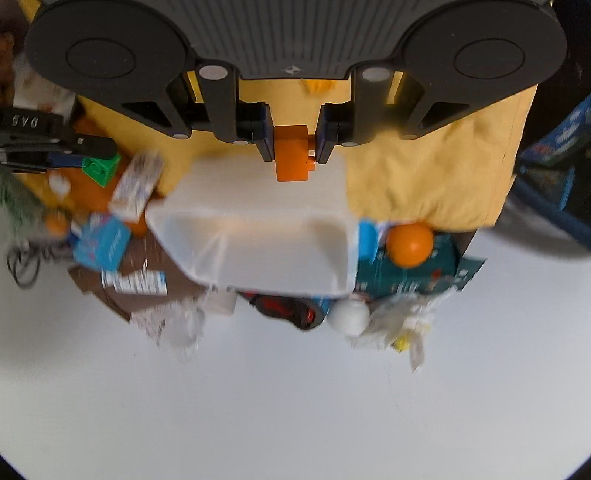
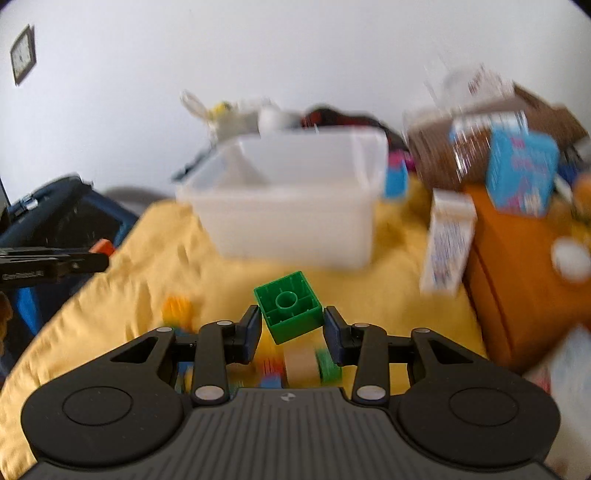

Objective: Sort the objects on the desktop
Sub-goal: 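Carry both blocks over the white bin and open both grippers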

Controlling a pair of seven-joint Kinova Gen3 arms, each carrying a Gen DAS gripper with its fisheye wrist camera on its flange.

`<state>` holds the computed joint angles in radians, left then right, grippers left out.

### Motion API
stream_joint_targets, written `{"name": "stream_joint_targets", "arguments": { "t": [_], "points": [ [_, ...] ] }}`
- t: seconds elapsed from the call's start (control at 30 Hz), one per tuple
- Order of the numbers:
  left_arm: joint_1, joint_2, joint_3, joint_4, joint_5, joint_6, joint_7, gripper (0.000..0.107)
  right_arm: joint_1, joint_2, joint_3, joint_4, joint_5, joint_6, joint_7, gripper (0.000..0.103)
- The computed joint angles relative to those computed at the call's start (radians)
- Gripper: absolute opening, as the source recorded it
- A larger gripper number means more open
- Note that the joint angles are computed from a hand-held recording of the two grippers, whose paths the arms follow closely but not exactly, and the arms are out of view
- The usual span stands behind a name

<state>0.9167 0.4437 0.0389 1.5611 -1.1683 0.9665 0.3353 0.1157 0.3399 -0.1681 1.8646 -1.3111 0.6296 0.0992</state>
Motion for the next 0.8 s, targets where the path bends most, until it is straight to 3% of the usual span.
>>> {"name": "stream_joint_targets", "arguments": {
  "t": [0.1,0.23,0.3,0.37,0.43,0.5,0.53,0.57,0.67,0.8],
  "points": [
    [-0.13,0.017,0.079,-0.102,-0.003,-0.009,-0.122,0.026,-0.087,0.013,0.047,-0.118,0.074,-0.002,-0.108,0.041],
    [-0.315,0.049,0.221,-0.222,0.047,-0.021,-0.285,0.026,-0.269,0.073,0.227,-0.303,0.14,0.053,-0.271,0.041],
    [-0.363,0.077,0.25,-0.297,0.102,-0.004,-0.366,0.026,-0.345,0.116,0.319,-0.396,0.154,0.082,-0.352,0.041],
    [-0.359,0.102,0.204,-0.367,0.175,-0.004,-0.447,0.026,-0.409,0.166,0.412,-0.488,0.176,0.129,-0.433,0.041],
    [-0.321,0.12,0.112,-0.42,0.253,-0.014,-0.503,0.035,-0.464,0.219,0.505,-0.581,0.195,0.182,-0.515,0.041],
    [-0.277,0.131,0.019,-0.448,0.321,-0.026,-0.537,0.063,-0.487,0.264,0.55,-0.667,0.229,0.226,-0.596,0.045],
    [-0.244,0.144,-0.027,-0.465,0.333,-0.01,-0.547,0.064,-0.485,0.279,0.545,-0.695,0.257,0.228,-0.637,0.059],
    [-0.22,0.146,-0.061,-0.465,0.338,-0.01,-0.557,0.064,-0.478,0.285,0.522,-0.713,0.298,0.215,-0.676,0.064],
    [-0.169,0.109,-0.128,-0.365,0.345,-0.088,-0.535,0.064,-0.428,0.267,0.399,-0.692,0.4,0.125,-0.706,0.065],
    [-0.04,0.053,-0.195,-0.18,0.272,-0.143,-0.38,0.064,-0.298,0.205,0.213,-0.572,0.374,0.071,-0.594,0.065]
  ]
}}
